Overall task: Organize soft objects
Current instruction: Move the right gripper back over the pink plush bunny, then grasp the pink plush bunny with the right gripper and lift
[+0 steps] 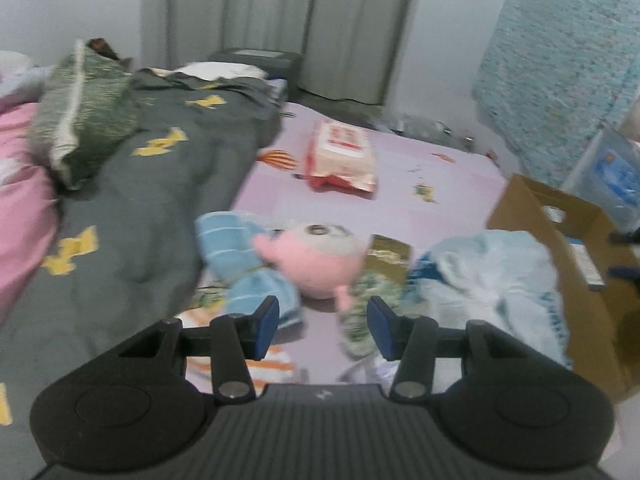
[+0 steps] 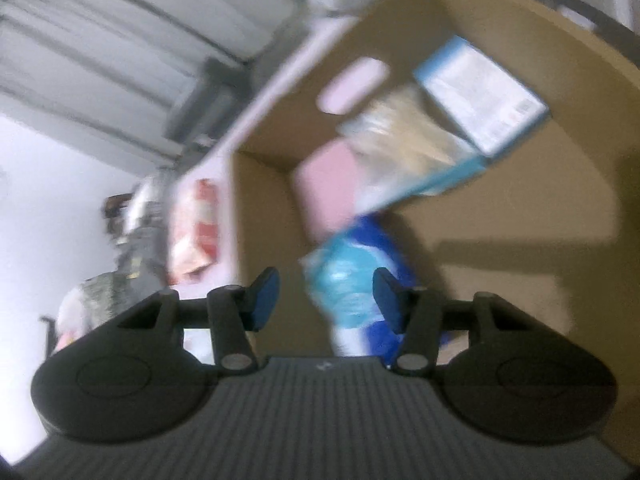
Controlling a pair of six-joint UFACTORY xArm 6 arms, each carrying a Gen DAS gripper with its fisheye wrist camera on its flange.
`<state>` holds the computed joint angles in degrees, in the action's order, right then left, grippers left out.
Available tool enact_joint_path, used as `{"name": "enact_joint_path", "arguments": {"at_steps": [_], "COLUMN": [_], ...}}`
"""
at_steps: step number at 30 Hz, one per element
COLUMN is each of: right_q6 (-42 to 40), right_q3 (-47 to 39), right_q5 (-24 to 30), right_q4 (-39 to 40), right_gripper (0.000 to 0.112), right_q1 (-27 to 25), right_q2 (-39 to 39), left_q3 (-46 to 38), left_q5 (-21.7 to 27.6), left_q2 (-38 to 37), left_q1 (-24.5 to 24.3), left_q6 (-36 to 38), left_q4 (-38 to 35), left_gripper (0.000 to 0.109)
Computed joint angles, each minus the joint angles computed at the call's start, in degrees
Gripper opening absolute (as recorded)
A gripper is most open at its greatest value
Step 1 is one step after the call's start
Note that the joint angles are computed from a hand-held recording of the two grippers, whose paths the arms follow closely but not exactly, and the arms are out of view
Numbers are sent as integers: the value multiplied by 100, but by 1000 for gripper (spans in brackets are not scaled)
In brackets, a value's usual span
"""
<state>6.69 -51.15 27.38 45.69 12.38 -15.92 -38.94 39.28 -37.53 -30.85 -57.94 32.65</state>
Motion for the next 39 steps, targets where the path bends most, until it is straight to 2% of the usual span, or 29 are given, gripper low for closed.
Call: {"name": "enact_joint_path", "arguments": {"at_steps": [5,9,12,16,21,26,29,33,39], "right_q6": [-1057,-1678,-2225,-2319,-1680,-1063,-541,184,845], "right_q3": [-663,-1440,-1894,-2516,-3177,-3749,-4317,-5201,-6261], "right_q5": [273,835,1028,1134,1197,1254,1462,1884,2342], "right_q4": [992,1642,2340,2399,1848,1306,839,266,-352], "right_gripper": [61,62,62,63,63,63,64,66,69], "right_q1": [500,958,1301,1787,2128,2148,2095,2019,1968], "right_q2": [268,891,1365,2026,2769,3315,3755,4467,5295], "left_q3": [287,437,497,593,743,706,653,515,268], "left_q5": [164,192,195,49,-449,-979,-1364,-1715,-2124], "left_q2": [-303,-380,-354,-333,-302,-27,215,603,1171], "left_q1": [106,159,184,247,441,661,832,997,1113], "left_q6": [-165,-229,-282,-284,-96,110,247,514,1368], "left_q4": [78,142,235,277,147,29,-201,-662,-1847], "left_gripper": [50,50,49,48,48,48,47,46,46]}}
